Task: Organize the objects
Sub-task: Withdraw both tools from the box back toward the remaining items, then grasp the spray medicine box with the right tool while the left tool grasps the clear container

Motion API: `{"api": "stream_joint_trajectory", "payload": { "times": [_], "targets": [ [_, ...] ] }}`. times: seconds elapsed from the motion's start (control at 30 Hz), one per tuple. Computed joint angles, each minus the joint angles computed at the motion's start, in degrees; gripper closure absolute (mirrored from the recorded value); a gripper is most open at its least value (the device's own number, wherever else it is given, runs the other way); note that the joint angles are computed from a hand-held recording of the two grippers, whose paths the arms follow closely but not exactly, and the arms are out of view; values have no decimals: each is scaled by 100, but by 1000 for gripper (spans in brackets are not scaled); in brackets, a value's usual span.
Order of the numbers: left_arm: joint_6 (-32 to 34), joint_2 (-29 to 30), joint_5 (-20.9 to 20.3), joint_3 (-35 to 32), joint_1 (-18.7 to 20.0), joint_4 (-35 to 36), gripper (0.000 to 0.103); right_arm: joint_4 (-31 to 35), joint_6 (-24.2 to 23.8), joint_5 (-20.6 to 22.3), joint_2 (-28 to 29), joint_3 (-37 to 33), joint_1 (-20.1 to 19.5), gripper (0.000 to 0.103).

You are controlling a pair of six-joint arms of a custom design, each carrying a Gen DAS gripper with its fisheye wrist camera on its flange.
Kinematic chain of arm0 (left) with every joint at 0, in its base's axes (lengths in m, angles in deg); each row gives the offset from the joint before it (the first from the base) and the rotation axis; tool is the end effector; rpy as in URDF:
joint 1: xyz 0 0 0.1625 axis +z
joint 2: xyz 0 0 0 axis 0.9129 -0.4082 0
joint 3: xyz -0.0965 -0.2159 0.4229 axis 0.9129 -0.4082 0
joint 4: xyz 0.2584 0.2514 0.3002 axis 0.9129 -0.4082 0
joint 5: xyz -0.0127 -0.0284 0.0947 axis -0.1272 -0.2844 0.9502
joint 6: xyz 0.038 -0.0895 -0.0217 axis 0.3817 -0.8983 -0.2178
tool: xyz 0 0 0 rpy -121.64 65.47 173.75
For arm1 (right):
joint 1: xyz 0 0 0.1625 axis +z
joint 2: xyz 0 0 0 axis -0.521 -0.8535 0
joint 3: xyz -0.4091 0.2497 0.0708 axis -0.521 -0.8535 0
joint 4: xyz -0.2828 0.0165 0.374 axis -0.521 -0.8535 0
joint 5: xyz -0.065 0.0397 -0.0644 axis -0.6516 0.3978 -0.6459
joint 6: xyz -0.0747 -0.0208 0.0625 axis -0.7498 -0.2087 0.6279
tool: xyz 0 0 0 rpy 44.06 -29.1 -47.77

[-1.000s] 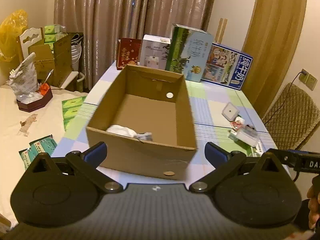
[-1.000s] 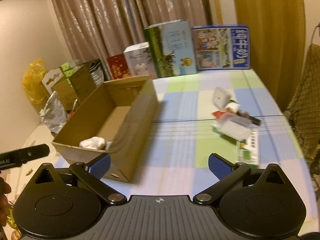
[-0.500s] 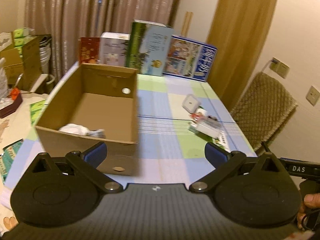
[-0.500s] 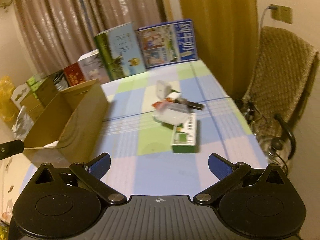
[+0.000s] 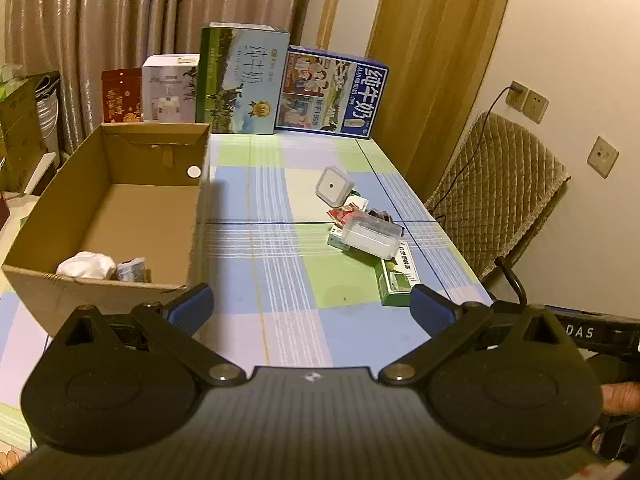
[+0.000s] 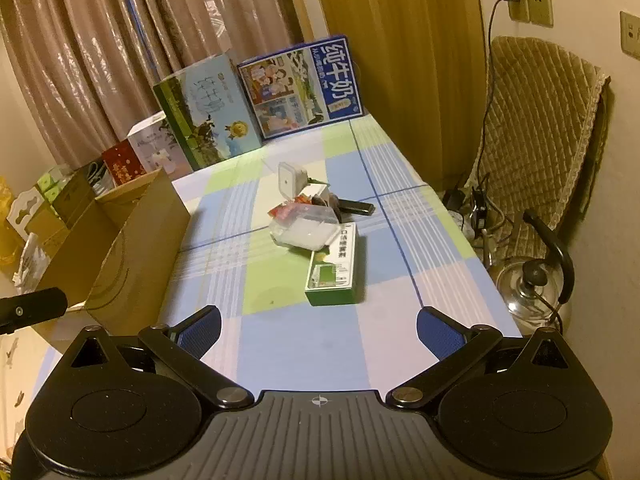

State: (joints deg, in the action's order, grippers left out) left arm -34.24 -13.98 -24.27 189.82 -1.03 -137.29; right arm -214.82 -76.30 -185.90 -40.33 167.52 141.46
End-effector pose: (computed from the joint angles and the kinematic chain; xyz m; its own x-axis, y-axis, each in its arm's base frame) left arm -0.1086 -0.6311 0.3320 -0.7354 0.4747 -0.4836 0.6681 0.6271 -0.4005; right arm 0.2665 -0.5303 0.1237 -0.8609 0.1474 0.4869 -0.2885 0.6468 -0.7059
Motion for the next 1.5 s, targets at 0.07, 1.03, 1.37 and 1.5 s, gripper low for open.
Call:
{"api": "stream_joint_trajectory", "payload": {
  "times": [0.07, 1.03, 1.37, 1.5],
  "targets": [
    [-5, 74, -25, -53, -4, 12, 1, -15, -21, 5, 36, -29, -36, 2],
    [555, 2174, 63, -1811, 191, 231, 1, 853, -784, 594, 1135, -1667, -1106, 3],
    [542, 2439, -4, -2069, 278, 410, 1, 1040, -1161, 456, 1449, -2111, -1228, 26],
    [504, 2460, 8, -2070, 287, 430, 1, 1105, -1236, 353, 1482, -2189, -1251, 43]
  ]
}}
